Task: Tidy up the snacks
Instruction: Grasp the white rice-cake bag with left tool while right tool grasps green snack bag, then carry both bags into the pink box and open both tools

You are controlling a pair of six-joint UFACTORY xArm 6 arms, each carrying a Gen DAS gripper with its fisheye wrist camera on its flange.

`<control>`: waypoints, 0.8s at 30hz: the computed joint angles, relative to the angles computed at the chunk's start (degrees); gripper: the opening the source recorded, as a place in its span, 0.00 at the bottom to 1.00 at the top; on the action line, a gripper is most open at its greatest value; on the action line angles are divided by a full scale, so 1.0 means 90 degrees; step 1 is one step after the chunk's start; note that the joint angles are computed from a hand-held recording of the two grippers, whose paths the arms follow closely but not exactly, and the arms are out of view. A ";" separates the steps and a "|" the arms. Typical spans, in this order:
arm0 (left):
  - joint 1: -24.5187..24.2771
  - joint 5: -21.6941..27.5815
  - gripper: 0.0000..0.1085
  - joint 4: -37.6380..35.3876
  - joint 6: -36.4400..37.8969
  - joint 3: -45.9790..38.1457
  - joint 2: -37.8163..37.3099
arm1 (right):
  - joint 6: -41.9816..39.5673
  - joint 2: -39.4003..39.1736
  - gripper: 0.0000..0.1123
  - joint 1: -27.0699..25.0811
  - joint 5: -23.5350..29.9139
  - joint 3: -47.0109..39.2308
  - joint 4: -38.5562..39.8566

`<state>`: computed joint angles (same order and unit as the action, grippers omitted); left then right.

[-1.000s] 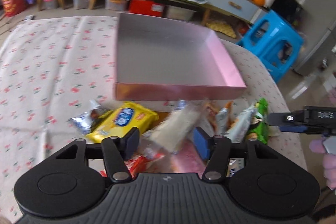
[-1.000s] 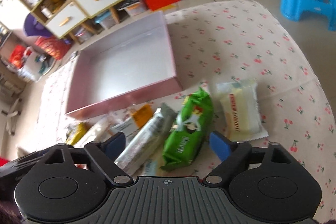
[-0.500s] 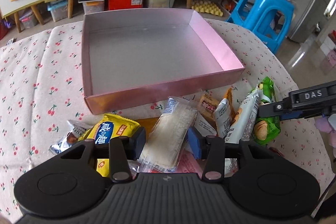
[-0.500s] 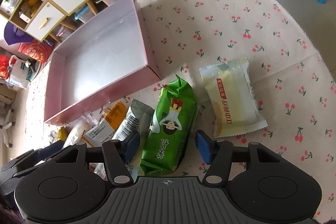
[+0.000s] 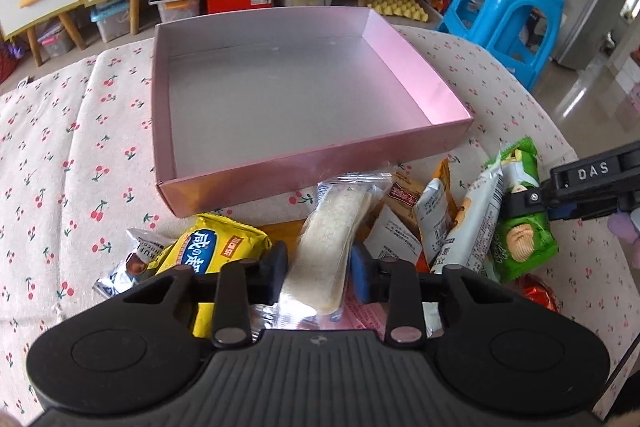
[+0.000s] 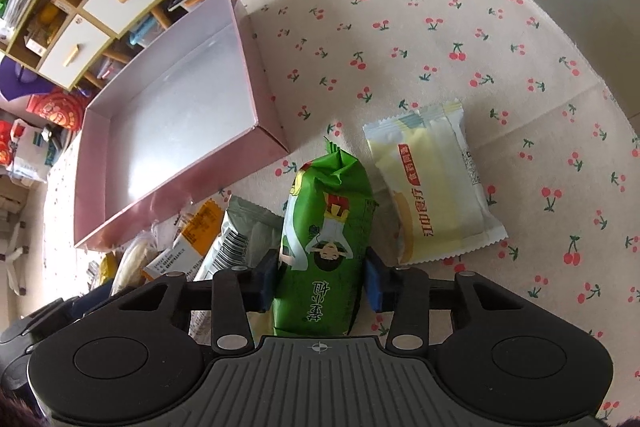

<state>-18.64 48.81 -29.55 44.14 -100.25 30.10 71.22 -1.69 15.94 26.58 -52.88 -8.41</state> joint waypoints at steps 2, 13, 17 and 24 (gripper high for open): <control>0.0020 0.0027 0.21 -0.0065 -0.0055 -0.0004 -0.0008 | 0.0093 -0.0058 0.37 0.0012 -0.0029 0.0033 -0.0099; 0.0088 0.0054 0.15 -0.0411 -0.0281 0.0056 -0.0160 | 0.0855 -0.0598 0.36 -0.0018 -0.0242 0.0330 -0.0876; 0.0117 -0.0018 0.14 -0.0622 -0.0243 0.0148 -0.0271 | 0.1056 -0.0733 0.36 -0.0047 -0.0342 0.0376 -0.1094; 0.0183 -0.0207 0.14 -0.1063 -0.0126 0.0283 -0.0442 | 0.1358 -0.0671 0.36 -0.0014 -0.0531 0.0179 -0.1416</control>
